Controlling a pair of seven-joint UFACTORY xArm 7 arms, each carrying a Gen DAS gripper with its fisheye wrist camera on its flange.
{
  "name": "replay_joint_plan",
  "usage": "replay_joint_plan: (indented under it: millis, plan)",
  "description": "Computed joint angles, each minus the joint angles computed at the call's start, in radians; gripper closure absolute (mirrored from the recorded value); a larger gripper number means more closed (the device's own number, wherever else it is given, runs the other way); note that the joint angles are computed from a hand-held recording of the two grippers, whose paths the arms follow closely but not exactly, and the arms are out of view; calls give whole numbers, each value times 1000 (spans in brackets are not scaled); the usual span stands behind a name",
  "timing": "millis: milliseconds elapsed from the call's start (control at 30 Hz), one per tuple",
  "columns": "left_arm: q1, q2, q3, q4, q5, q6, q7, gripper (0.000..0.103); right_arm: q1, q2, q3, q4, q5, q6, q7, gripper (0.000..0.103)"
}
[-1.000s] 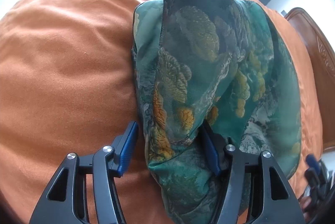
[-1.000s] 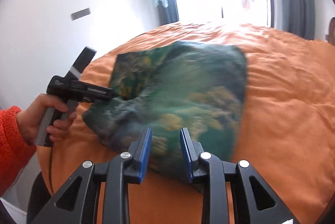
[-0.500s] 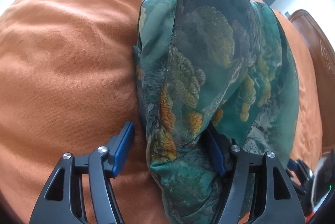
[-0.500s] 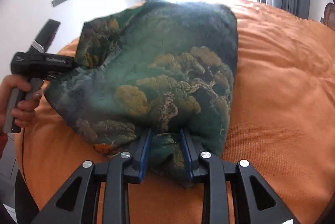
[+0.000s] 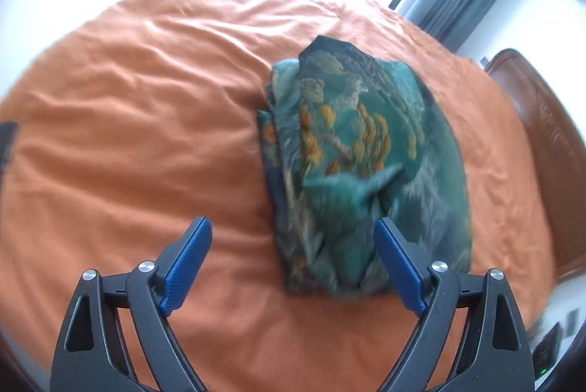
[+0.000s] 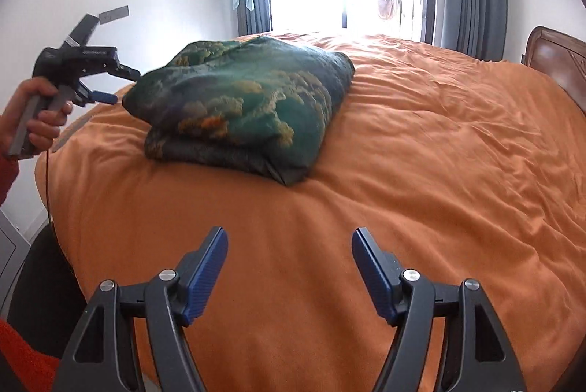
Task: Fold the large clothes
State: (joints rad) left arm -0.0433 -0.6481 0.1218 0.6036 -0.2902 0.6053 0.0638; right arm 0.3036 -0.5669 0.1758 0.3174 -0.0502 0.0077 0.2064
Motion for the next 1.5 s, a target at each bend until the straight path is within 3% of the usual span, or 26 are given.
replay_joint_plan:
  millis: [67,200,300,467,667,733,833,900,1000,1133,1333,1500]
  plan:
    - [17,-38,-50,-23,32,-9,-41,10,-26,2,11,-9,0,14,14,31]
    - [-18,-55,-58,-30,37,-33,-60,10,-46,16,21,14,2,61,45,31]
    - [-14,-47,-102,-22,85,-44,-84,10,-70,8,57,14,-17,39,68,31]
    - [35,-64,-184,-7,229,-57,-147,10,-7,7,25,4,-26,36,46,31]
    - [31,-35,-137,11,259,-88,-168,7,2,-1,14,-4,-17,39,45,31]
    - [-16,-8,-62,36,191,-88,-134,7,2,-1,10,-4,-12,42,46,31]
    - [-153,26,114,89,-24,-91,-19,7,4,5,11,-1,-9,47,45,31]
    - [-268,73,256,158,-212,-40,89,7,17,13,5,7,-4,56,44,31]
    - [-347,178,364,254,-378,51,195,7,35,21,1,18,4,58,40,31]
    - [-368,325,417,330,-513,149,260,8,47,25,5,30,9,58,39,31]
    - [-324,461,370,364,-550,201,311,8,63,40,-14,52,21,73,25,31]
    - [-274,572,316,394,-546,234,350,1,156,101,-159,127,101,75,-64,31]
